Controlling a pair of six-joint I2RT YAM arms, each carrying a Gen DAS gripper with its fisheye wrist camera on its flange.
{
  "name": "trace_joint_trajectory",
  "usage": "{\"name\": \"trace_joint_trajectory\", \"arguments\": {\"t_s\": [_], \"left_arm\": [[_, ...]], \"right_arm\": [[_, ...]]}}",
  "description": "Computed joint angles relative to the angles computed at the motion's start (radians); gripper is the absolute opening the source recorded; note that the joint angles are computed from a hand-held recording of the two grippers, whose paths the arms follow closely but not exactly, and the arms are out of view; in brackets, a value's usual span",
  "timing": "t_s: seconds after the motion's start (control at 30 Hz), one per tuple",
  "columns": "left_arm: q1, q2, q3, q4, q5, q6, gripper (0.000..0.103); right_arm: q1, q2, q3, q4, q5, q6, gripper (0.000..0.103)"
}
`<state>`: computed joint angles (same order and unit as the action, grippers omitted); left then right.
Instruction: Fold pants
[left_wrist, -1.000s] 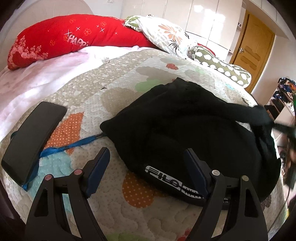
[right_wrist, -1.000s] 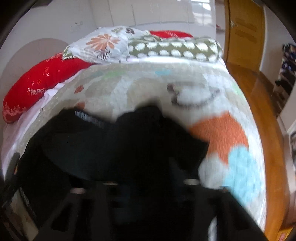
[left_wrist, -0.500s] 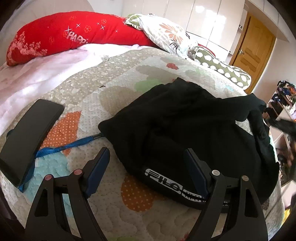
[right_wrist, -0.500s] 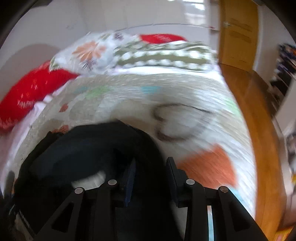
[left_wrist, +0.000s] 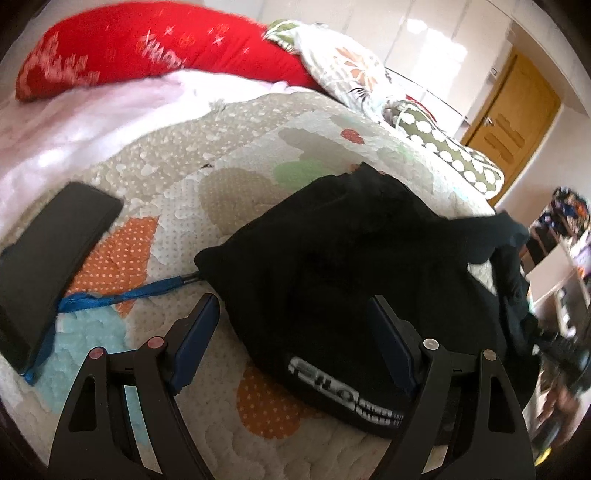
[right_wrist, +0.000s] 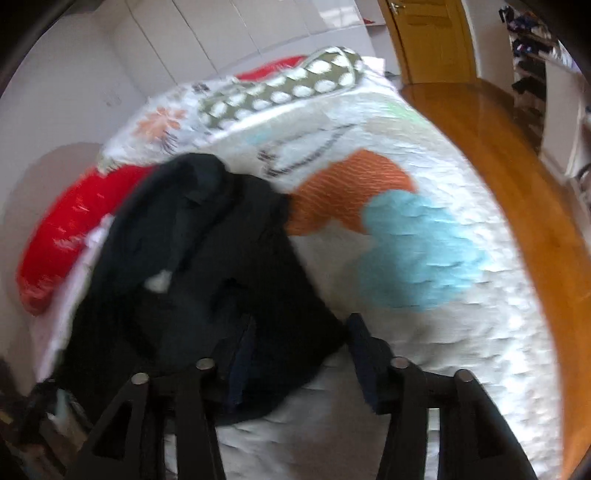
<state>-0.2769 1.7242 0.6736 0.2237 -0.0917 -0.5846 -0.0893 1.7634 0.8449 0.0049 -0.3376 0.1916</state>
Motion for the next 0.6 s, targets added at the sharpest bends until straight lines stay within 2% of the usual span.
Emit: {"name": "trace_joint_trajectory", "arguments": {"t_s": [0.03,0.1,0.13,0.17,0.2,0.23,0.27,0.33,0.43,0.53,0.6], "left_arm": [[0.015,0.021,0.017,-0.002,0.024,-0.01,0.082],[0.031,0.057,0.05,-0.023,0.06,-0.023,0.082],[0.034,0.062,0.05,-0.008,0.075,-0.017,0.082],[0.032,0.061,0.045,0.01,0.076,-0.012,0.082],[0.028,0.051,0.038,0.017,0.071,-0.013,0.067],[0.026,0.043,0.035,0.013,0.068,-0.013,0.04],[0.028,0.036,0.033,0.006,0.078,-0.008,0.031],[0.036,0.01,0.014,0.008,0.105,-0.006,0.022],[0.047,-0.078,-0.049,0.021,0.131,-0.002,0.015],[0.047,-0.149,-0.081,-0.014,0.125,0.015,0.015],[0.059,-0.134,-0.077,-0.024,0.144,0.007,0.015]], "right_arm": [[0.006,0.007,-0.001,0.009,-0.023,0.006,0.026],[0.029,-0.003,-0.023,0.034,0.013,0.0,0.018],[0.027,-0.024,-0.045,0.05,0.016,0.006,0.01],[0.022,-0.046,-0.06,0.058,0.015,0.019,0.01],[0.008,-0.092,-0.097,0.077,0.005,0.031,0.009],[-0.003,-0.119,-0.112,0.086,-0.003,0.039,0.009],[-0.018,-0.177,-0.152,0.092,-0.01,0.047,0.009],[-0.049,-0.301,-0.217,0.069,-0.022,0.048,0.009],[-0.117,-0.532,-0.302,-0.043,-0.039,0.02,0.009],[-0.278,-0.774,-0.368,-0.229,-0.141,-0.028,0.008],[-0.346,-0.827,-0.393,-0.3,-0.156,-0.075,0.008]]}}
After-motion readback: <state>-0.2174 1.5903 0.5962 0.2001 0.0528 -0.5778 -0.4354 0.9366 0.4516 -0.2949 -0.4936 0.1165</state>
